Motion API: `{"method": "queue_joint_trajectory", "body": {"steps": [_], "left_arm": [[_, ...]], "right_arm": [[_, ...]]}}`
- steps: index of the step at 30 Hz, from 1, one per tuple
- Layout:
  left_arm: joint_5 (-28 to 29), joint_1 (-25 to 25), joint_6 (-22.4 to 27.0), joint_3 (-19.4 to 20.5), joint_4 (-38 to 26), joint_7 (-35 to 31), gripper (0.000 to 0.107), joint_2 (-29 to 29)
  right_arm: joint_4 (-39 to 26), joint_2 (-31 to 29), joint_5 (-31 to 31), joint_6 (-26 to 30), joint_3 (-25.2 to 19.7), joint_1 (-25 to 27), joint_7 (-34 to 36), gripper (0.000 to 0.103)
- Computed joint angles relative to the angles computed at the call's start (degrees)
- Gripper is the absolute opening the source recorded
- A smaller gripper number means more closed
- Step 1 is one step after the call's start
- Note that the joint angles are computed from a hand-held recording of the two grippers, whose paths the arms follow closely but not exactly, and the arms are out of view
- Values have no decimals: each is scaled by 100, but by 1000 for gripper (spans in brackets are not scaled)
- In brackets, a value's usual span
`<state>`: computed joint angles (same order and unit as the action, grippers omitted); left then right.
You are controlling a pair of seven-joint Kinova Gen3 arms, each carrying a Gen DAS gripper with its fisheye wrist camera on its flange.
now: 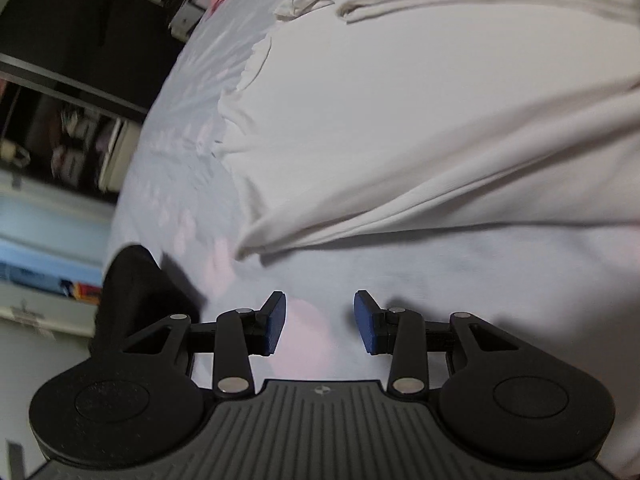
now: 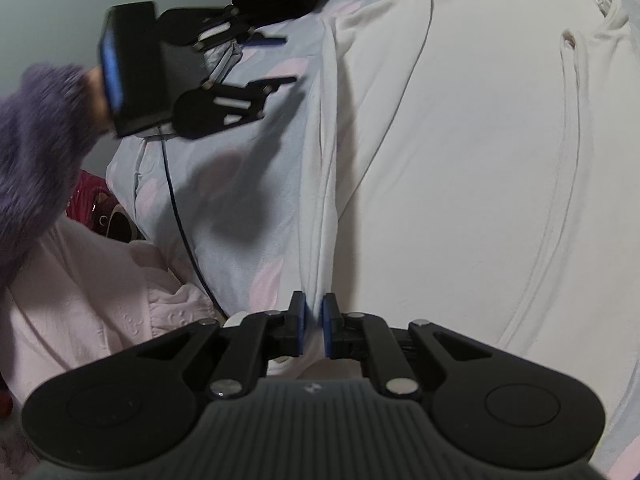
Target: Fold clothes
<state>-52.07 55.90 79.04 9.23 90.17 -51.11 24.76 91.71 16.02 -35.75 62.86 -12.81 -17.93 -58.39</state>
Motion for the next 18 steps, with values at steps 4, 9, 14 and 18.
{"method": "queue_joint_trajectory", "body": {"steps": [4,9,14,18], "left_arm": [[-709,-84,-419,-82,621,-140,43,-18],[-1583,-221,-752,-125,1177,-545,47,161],[-2296,-359,-1014,-231,1362,-836,44,471],[-2305,-526,-1217,-256,1171,-1163,20,552]], "right_arm": [[-9,53,-85,94,7,69,38,10],[26,93,-165,169,9,139,108,10],[45,121,-338,283,21,260,216,10],[187,85,-601,313,11,349,312,10]]}}
